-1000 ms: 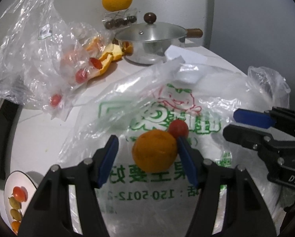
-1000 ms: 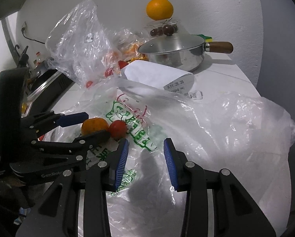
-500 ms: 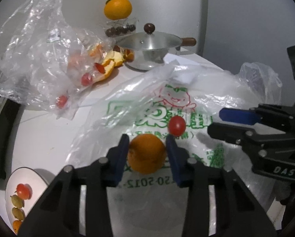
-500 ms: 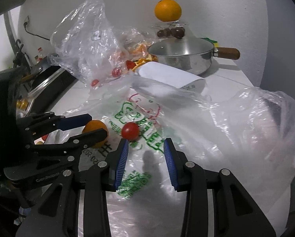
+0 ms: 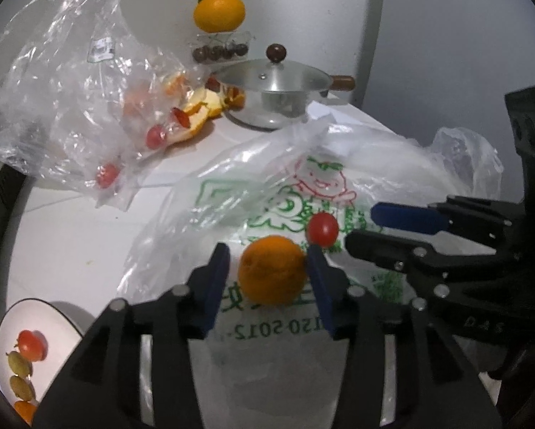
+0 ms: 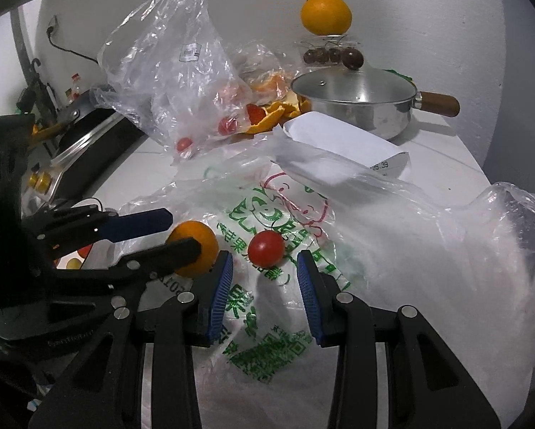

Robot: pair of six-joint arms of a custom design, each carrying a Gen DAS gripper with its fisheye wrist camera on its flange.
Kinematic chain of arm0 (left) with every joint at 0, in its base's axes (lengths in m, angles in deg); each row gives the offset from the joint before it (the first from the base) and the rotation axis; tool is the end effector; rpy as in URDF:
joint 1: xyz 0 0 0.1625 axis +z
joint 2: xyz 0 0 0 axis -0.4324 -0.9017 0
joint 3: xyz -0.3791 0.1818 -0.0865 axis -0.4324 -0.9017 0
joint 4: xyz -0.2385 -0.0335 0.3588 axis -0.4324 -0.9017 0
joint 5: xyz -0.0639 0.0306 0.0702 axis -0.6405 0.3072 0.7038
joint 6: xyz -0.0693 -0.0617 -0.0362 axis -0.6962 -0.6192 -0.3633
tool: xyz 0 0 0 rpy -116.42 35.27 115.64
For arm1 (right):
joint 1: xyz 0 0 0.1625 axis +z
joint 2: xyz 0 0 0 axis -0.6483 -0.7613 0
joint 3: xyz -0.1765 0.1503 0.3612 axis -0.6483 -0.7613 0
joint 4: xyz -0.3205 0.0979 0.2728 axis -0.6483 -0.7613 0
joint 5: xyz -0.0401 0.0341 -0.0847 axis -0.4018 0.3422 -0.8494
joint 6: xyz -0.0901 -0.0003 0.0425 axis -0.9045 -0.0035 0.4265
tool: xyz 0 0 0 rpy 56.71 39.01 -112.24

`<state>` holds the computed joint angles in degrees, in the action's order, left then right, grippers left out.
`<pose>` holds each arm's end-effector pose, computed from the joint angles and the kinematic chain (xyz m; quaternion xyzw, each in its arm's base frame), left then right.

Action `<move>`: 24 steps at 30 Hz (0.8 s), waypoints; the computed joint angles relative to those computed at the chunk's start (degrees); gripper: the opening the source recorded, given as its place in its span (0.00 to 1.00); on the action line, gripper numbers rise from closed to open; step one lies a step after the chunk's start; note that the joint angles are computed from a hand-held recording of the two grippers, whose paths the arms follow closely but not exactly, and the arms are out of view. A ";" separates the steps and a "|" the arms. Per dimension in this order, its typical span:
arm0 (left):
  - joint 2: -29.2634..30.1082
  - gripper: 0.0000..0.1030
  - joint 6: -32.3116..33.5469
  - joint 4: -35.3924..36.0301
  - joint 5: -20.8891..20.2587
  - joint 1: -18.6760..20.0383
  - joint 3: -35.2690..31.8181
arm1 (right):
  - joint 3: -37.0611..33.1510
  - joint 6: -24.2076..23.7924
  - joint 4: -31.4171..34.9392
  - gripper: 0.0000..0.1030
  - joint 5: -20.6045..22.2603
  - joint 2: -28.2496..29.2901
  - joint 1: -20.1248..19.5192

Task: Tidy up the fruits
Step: 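Grasp the red tomato with the right tool while the left tool lifts the mandarin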

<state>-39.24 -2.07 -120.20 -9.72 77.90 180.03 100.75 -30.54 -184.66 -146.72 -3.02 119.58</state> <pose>-0.1828 -0.5782 -0.0615 0.1683 0.8763 -0.3253 0.3131 0.0177 -0.5906 0.1548 0.3547 -0.9010 0.1963 0.1541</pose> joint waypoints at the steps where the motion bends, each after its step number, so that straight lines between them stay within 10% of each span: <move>1: -0.06 0.54 -0.46 0.31 -0.55 0.31 -0.14 | -0.09 0.22 -0.21 0.38 -0.07 0.06 -0.04; 24: -1.57 0.45 -1.45 -1.53 -2.20 1.13 3.09 | -2.74 -0.10 0.18 0.38 -2.72 3.28 1.34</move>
